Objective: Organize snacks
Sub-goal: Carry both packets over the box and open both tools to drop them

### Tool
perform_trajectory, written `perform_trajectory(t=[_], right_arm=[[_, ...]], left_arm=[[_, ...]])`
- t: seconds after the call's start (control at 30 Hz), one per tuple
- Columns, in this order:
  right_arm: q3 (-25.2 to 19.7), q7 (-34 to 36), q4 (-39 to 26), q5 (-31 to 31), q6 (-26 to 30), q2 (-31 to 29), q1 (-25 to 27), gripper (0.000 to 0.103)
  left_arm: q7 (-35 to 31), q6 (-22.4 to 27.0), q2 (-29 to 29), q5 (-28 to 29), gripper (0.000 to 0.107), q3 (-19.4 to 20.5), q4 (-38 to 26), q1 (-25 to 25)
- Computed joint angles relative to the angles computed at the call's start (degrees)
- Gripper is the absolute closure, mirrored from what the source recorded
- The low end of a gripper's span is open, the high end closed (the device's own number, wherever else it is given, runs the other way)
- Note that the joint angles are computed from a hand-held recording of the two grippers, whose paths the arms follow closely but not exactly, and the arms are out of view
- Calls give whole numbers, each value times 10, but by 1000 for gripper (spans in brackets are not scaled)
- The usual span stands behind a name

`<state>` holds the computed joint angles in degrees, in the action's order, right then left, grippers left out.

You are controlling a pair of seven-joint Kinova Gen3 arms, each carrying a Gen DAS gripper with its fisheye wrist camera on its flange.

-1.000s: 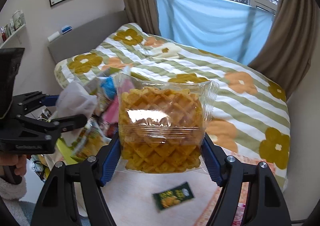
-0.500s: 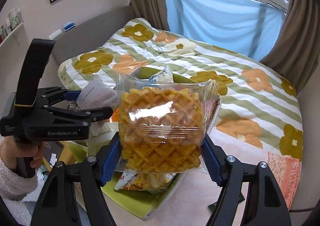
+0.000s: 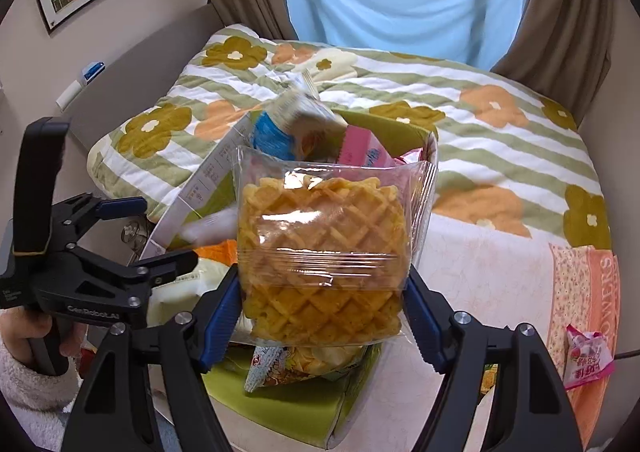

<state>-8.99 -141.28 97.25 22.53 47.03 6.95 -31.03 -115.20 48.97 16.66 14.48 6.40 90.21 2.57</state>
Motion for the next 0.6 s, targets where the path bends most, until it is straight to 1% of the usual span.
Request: perform_trajectory(t=[0.07, 0.17, 0.3, 0.4, 0.47, 0.53, 0.6], right_arm=[[0, 4, 3, -8, -3, 0, 3, 32], [1, 5, -5, -11, 8, 5, 2, 32], [1, 27, -22, -30, 13, 16, 6, 31], [5, 27, -37, -22, 24, 26, -2, 29], [7, 28, -37, -22, 16, 27, -4, 24], [7, 17, -29, -16, 2, 24, -10, 5], [8, -9, -14, 12, -16, 15, -23, 3]], left_arm=[[3, 2, -6, 8, 5, -1, 7, -5], [11, 2, -17, 10, 5, -5, 13, -7], [15, 1, -25, 15, 5, -8, 13, -11], [15, -1, -28, 18, 5, -8, 15, -13], [12, 2, -30, 22, 5, -8, 15, -15], [10, 0, -35, 22, 5, -8, 21, -15], [8, -4, -39, 22, 5, -8, 28, -14]])
